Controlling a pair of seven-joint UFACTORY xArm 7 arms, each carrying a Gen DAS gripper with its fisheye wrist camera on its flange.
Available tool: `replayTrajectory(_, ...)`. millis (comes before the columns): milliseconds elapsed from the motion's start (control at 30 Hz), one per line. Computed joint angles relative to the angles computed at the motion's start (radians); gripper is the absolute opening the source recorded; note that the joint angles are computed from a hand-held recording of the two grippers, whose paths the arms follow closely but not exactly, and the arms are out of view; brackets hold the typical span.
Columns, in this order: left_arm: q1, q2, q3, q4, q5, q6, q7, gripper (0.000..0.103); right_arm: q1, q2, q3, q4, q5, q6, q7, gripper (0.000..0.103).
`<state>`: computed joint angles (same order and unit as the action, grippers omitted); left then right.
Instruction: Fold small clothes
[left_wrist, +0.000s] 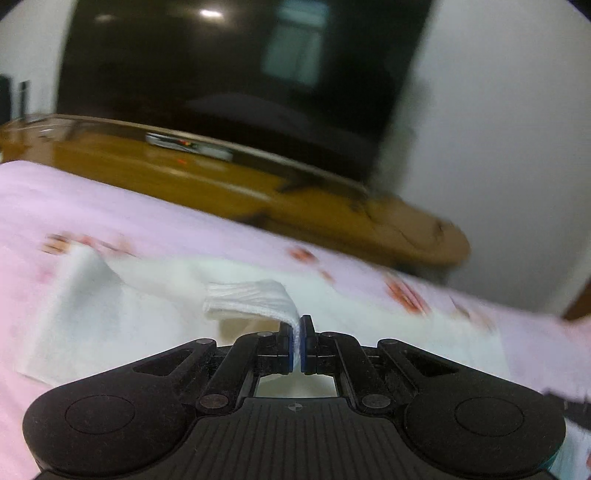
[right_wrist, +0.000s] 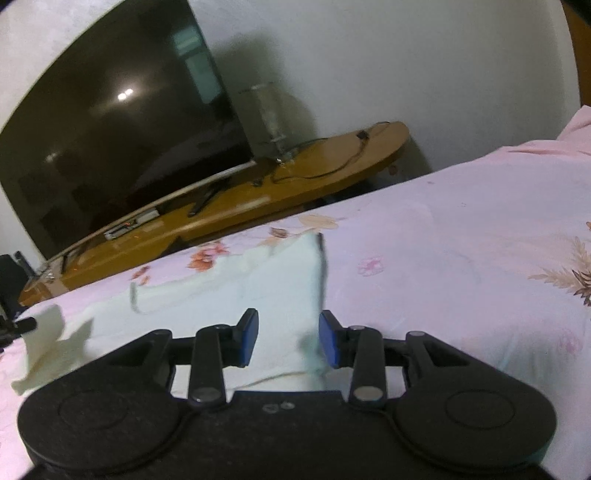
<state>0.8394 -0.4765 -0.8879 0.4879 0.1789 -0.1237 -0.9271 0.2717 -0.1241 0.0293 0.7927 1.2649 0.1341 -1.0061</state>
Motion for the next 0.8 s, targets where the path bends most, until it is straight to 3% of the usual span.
replayTrajectory(67,0.081,0.032,-0.136,0.053,0.021,0.022,-0.013,0.003,-0.005,0.014,-0.006,0.009,0.016,0.013,-0.009,0.037)
replayTrajectory(133,0.122,0.069,-0.222,0.111,0.084,0.074,-0.02,0.003,-0.014,0.016,-0.005,0.006,0.026,0.023,-0.017,0.037)
replayTrajectory(200,0.102,0.083,-0.267,0.142,0.113,0.124,-0.013,0.005,-0.024,0.018,-0.001,-0.001,0.008,0.033,0.003,0.037)
replayTrajectory(233,0.094,0.075,-0.261,0.144,0.155,0.128,-0.026,0.015,-0.029,0.019,0.001,-0.004,-0.005,0.042,0.019,0.038)
replayTrajectory(267,0.045,0.057,-0.22,0.125,0.155,0.107,-0.006,0.046,-0.031,0.018,0.001,-0.005,-0.004,0.051,0.024,0.038)
replayTrajectory(300,-0.046,0.043,-0.137,0.091,0.142,0.081,0.012,0.066,-0.031,0.016,0.0,-0.004,0.01,0.062,0.017,0.038)
replayTrajectory(333,-0.121,-0.012,-0.065,0.046,0.14,0.065,-0.012,0.066,-0.031,0.014,0.0,-0.001,0.021,0.074,0.011,0.039)
replayTrajectory(433,-0.316,-0.116,0.135,-0.056,0.094,0.141,-0.03,0.066,-0.021,0.01,0.009,0.011,0.084,0.106,-0.04,0.042)
replayTrajectory(500,-0.403,-0.24,0.234,-0.153,0.064,0.208,-0.082,0.066,-0.013,0.017,0.022,0.023,0.119,0.133,-0.069,0.042)
replayTrajectory(667,-0.495,-0.416,0.431,-0.296,0.062,0.367,-0.115,0.066,-0.003,0.085,0.06,0.067,0.133,0.229,-0.03,0.042)
replayTrajectory(800,-0.537,-0.43,0.517,-0.324,0.087,0.397,-0.112,0.066,0.004,0.149,0.098,0.11,0.166,0.247,-0.031,0.042)
